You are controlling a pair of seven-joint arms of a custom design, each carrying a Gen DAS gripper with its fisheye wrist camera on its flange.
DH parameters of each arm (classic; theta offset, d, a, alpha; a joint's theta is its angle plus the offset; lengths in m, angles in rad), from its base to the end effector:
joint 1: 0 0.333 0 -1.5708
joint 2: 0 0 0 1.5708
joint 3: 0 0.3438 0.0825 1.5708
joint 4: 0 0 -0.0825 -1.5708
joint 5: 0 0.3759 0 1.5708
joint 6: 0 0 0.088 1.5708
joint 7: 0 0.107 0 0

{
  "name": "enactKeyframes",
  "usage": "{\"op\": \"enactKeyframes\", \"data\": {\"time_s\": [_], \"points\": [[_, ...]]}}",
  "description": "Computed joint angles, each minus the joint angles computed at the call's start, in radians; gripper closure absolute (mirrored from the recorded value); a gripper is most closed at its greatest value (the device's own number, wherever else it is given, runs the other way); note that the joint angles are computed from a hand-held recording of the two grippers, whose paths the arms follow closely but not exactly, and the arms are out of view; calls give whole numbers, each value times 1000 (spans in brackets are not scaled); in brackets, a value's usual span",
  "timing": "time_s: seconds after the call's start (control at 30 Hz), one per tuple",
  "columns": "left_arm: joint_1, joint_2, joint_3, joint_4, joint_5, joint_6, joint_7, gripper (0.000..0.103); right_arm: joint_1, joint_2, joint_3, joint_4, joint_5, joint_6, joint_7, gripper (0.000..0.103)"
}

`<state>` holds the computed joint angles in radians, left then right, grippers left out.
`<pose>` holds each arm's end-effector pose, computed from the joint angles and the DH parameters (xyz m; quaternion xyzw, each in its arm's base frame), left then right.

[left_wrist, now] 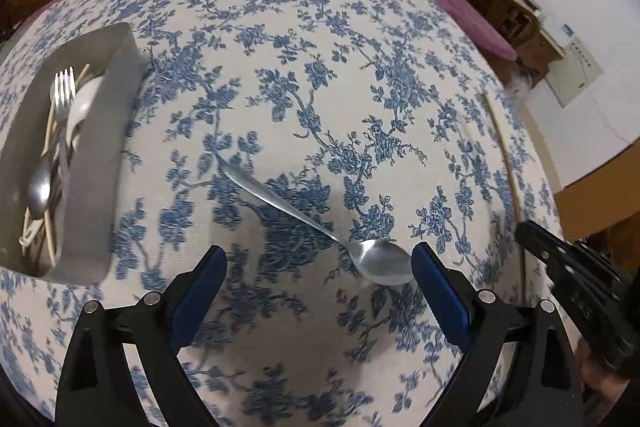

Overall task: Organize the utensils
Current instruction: 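Grasp the metal spoon by its bowl with the left tool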

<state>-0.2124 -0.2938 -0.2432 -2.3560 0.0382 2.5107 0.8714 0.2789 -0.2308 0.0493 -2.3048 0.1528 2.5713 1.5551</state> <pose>0.4247 -0.2175 0.5187 -0.7585 0.6123 -0.2026 0.0933 0.4728 0.1600 0.5252 -0.7609 0.5985 -0.1040 0.2281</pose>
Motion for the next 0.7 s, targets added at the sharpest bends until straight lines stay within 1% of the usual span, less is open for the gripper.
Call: {"op": "enactKeyframes", "data": {"time_s": [0.07, 0.13, 0.3, 0.4, 0.47, 0.63, 0.7], "points": [[10, 23, -23, 19, 40, -16, -39, 13, 0, -5, -10, -10, 17, 7, -15, 97], [13, 50, -44, 47, 94, -53, -73, 13, -2, -11, -15, -19, 27, 14, -25, 97], [-4, 87, -49, 82, 169, -116, -105, 13, -3, -22, -22, -34, 54, 25, -43, 97], [-17, 93, -33, 81, 155, -139, -94, 13, -3, -28, -22, -41, 62, 29, -47, 97], [-20, 84, -28, 72, 158, -139, -86, 14, -2, -31, -21, -43, 65, 32, -49, 97], [-25, 68, -24, 64, 153, -156, -58, 22, 1, -38, -16, -49, 63, 41, -49, 97], [-24, 59, -25, 57, 160, -157, -48, 26, 4, -41, -15, -52, 65, 44, -50, 97]]}}
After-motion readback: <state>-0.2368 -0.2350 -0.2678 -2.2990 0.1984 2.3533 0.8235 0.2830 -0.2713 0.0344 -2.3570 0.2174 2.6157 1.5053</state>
